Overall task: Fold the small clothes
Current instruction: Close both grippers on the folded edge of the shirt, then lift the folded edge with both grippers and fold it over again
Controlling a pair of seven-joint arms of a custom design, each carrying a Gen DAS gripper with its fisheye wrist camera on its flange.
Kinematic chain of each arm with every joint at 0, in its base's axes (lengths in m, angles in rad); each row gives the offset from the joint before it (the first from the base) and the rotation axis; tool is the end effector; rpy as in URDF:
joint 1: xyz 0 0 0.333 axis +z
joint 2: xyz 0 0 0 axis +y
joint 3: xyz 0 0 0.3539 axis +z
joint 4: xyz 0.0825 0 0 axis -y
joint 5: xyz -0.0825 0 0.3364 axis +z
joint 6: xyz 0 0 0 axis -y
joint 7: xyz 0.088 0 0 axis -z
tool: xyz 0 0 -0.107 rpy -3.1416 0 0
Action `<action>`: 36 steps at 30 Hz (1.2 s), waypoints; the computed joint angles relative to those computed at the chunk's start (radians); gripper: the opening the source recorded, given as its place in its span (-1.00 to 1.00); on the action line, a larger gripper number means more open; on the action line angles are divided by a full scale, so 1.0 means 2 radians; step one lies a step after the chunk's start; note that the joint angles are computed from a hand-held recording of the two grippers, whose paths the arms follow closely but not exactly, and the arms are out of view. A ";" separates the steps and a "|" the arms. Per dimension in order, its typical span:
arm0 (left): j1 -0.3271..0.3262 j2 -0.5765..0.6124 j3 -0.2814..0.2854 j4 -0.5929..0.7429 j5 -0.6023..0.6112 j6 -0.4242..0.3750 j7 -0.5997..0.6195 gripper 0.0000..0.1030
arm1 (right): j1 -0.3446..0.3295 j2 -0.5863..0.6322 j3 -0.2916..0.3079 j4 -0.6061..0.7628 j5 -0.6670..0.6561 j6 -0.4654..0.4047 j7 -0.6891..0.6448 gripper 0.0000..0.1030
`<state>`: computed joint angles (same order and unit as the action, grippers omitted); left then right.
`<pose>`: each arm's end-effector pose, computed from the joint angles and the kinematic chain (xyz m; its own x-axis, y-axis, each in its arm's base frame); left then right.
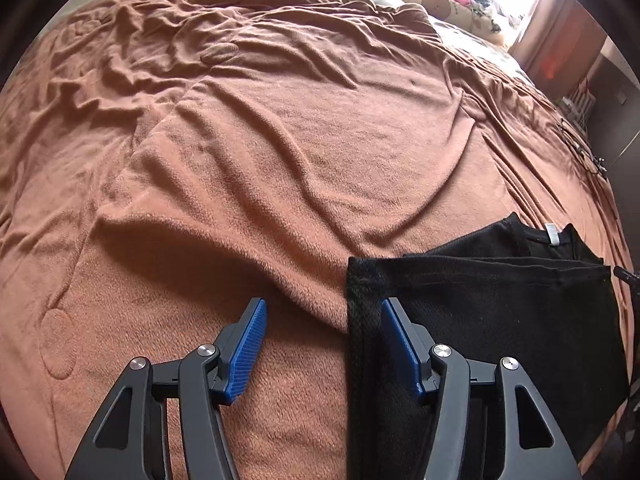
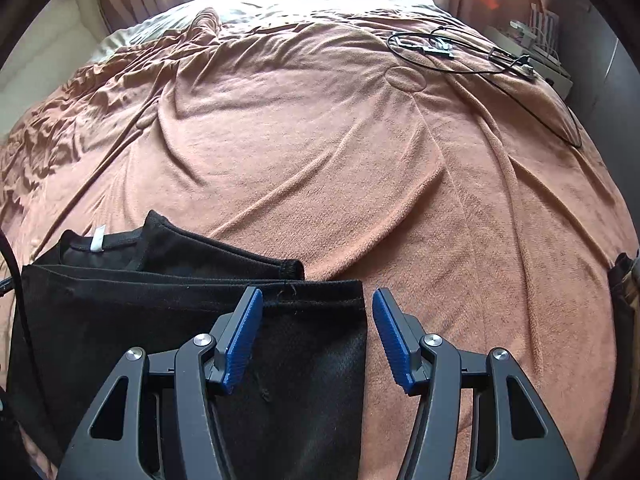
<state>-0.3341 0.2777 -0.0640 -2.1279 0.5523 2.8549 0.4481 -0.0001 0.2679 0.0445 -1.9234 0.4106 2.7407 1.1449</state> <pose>0.5275 -0.2500 0.3940 0.1898 -0.9675 0.1673 -0.8558 -0.2465 -0.4548 0.6241 0.0094 0.4760 0.1647 -0.9793 -0.1173 -0.8295 -0.0732 -0.5537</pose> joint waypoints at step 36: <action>-0.025 -0.001 0.040 -0.012 0.015 0.077 -0.025 -0.88 | -0.035 -0.009 0.030 -0.019 0.161 0.010 -0.187 -0.98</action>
<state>-0.3837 0.2760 0.0159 -2.1523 0.5815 3.0094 0.3975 -0.0710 0.2491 0.1046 -1.9621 0.7327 2.7612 0.7704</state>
